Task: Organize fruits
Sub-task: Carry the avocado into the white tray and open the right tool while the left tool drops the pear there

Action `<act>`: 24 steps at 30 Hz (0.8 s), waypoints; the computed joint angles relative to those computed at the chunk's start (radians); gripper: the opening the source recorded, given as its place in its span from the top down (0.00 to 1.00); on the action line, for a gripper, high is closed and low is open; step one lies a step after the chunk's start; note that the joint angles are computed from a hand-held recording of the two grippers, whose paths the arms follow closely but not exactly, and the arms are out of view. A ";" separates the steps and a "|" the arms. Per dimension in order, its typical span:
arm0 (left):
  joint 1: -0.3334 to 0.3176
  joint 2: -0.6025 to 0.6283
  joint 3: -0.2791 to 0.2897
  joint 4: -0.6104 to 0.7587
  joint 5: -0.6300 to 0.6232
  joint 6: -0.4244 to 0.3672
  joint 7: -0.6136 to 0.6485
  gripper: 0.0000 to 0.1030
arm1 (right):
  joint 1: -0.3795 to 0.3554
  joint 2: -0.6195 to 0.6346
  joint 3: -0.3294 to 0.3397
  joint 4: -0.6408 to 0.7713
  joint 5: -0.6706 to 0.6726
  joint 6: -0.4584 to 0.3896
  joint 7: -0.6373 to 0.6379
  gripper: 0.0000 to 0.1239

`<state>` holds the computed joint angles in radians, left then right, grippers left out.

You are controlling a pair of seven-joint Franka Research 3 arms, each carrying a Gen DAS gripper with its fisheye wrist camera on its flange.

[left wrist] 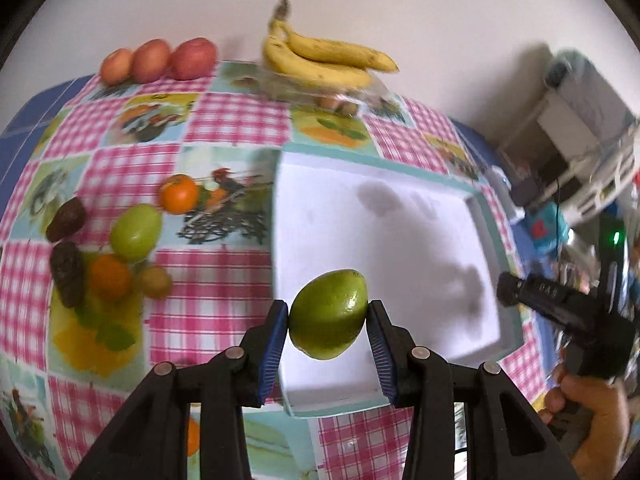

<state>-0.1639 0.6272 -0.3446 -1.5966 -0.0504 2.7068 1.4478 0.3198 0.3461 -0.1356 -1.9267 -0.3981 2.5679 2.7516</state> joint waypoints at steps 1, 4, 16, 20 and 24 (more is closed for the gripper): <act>-0.011 0.007 0.008 0.007 0.012 -0.012 -0.004 0.58 | -0.005 -0.001 0.000 -0.007 0.008 0.003 -0.002 0.72; -0.029 0.029 0.019 0.033 0.030 -0.070 -0.012 0.58 | -0.016 -0.001 0.006 -0.019 0.033 0.004 -0.018 0.72; -0.059 0.056 0.043 0.072 0.074 -0.127 -0.037 0.57 | -0.024 0.045 0.016 -0.006 0.121 -0.026 -0.080 0.72; -0.045 0.050 0.028 0.067 0.059 -0.121 -0.018 0.48 | -0.024 0.053 0.016 -0.003 0.155 -0.023 -0.094 0.71; -0.038 0.025 0.027 0.040 0.052 -0.078 -0.008 0.41 | 0.001 0.047 -0.003 0.009 0.115 -0.037 -0.085 0.59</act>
